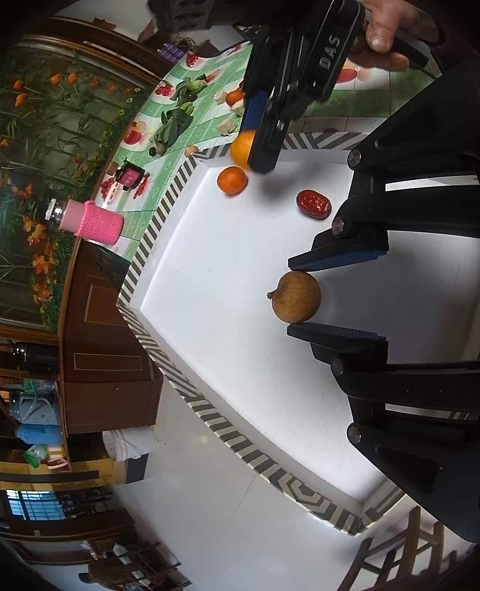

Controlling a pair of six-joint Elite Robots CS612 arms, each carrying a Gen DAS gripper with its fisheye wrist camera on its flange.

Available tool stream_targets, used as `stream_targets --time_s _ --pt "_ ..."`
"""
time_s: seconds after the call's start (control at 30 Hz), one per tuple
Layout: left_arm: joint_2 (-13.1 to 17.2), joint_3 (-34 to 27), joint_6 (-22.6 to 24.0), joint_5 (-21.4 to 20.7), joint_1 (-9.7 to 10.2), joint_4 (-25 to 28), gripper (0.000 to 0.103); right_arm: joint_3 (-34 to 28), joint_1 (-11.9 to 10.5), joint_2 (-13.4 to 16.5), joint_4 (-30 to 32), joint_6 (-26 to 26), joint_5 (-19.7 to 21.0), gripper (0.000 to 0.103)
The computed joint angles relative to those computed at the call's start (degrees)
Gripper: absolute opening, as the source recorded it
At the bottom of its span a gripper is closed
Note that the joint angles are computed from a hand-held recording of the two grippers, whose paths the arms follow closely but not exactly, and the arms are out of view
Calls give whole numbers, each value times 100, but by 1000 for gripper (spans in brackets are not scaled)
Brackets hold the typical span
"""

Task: Organize fruits
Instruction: 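Carry the brown fruit and the orange over the white tray with both tools, then open both tools to release the brown fruit and orange into the tray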

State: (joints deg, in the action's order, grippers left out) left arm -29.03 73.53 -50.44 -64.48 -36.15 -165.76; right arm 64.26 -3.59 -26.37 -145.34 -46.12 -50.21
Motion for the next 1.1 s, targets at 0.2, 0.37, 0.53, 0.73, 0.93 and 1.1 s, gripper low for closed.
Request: stream_targets --time_s 0.2,0.37,0.53,0.73,0.93,1.1 --pt "32 -65 -80 -1 12 203 28 -274 174 166 200 -149 -297 33" --pt "57 -94 -114 24 14 316 28 -375 236 256 225 -79 -582 33" --pt "39 -78 -222 184 -2 406 37 -172 209 165 -100 -138 -566 36" --pt "-45 80 -349 505 -58 84 60 127 -4 -41 -504 170 -38 36" --pt "-80 59 -255 754 -147 -51 60 467 -217 -218 -1054 544 127 36" --pt "9 -159 16 651 -218 -152 60 664 -423 -296 -1521 926 1 36"
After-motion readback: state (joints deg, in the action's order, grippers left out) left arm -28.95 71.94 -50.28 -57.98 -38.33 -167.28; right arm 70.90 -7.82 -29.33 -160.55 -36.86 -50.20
